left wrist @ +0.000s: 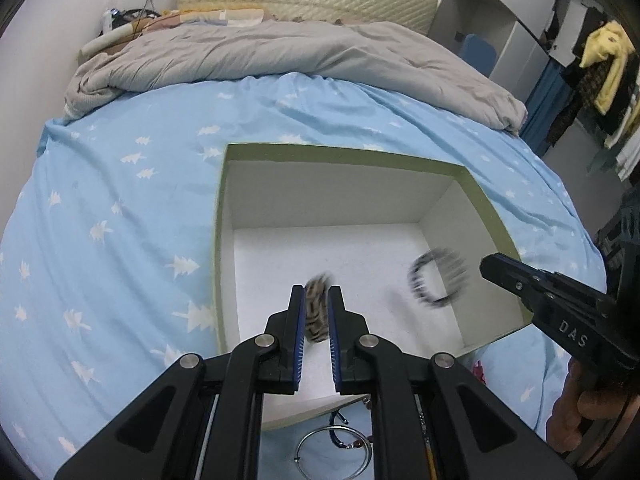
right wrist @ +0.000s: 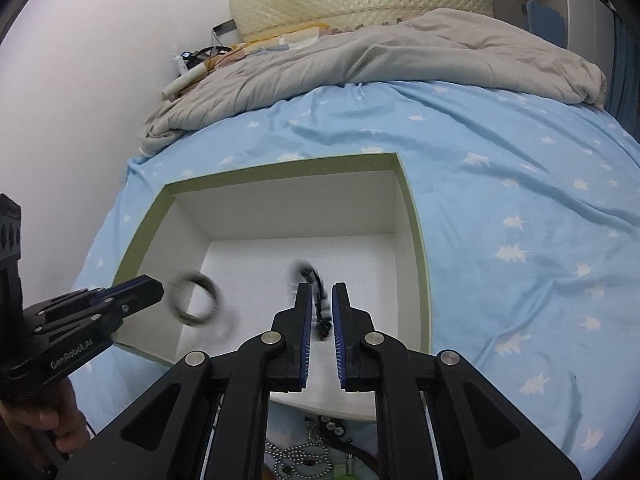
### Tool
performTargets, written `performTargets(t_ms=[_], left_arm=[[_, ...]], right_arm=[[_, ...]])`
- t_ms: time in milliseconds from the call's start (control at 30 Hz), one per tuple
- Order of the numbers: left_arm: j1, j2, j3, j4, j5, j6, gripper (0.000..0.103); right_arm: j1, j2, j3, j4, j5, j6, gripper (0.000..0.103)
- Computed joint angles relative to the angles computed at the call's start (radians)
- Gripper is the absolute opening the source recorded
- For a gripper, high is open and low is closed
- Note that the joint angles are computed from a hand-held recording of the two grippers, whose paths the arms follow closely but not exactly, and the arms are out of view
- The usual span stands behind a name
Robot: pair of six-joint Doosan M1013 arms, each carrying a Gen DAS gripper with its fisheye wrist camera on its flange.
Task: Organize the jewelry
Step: 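Lower both held items into the green box and open both tools, then move both tools back toward the remaining jewelry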
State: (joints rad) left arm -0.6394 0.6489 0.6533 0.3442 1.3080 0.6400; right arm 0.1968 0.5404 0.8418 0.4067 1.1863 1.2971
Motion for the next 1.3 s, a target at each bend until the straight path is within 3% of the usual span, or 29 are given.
performTargets(t_ms=[100,233,267,300,367,1033,1300], left_arm=[[-0.004,-0.003,-0.007,0.01,0.023,-0.018,0.011],[-0.024,-0.012,-0.019,0.034,0.049,-0.029,0.013],[-0.029,-0.015,-0.021,0.045,0.054,-0.032,0.023],[-0.038,-0.019,-0.022,0.063,0.06,-0.036,0.042],[-0.059,-0.033,-0.015,0.109,0.062,-0.044,0.059],[-0.226,-0.146,0.094,0.292,0.067,-0.168,0.059],[-0.275,-0.181,0.171,0.334,0.056,-0.239,0.059]], right_arm=[[-0.003,-0.014,0.01,0.009,-0.012,-0.002,0.021],[-0.012,-0.056,0.049,0.025,-0.044,-0.019,0.023],[-0.014,-0.066,0.057,0.027,-0.05,-0.022,0.023],[-0.018,-0.081,0.073,0.035,-0.059,-0.029,0.023],[-0.023,-0.104,0.095,0.043,-0.072,-0.034,0.023],[-0.087,-0.372,0.408,0.191,-0.207,-0.2,0.023],[-0.104,-0.442,0.524,0.239,-0.239,-0.273,0.023]])
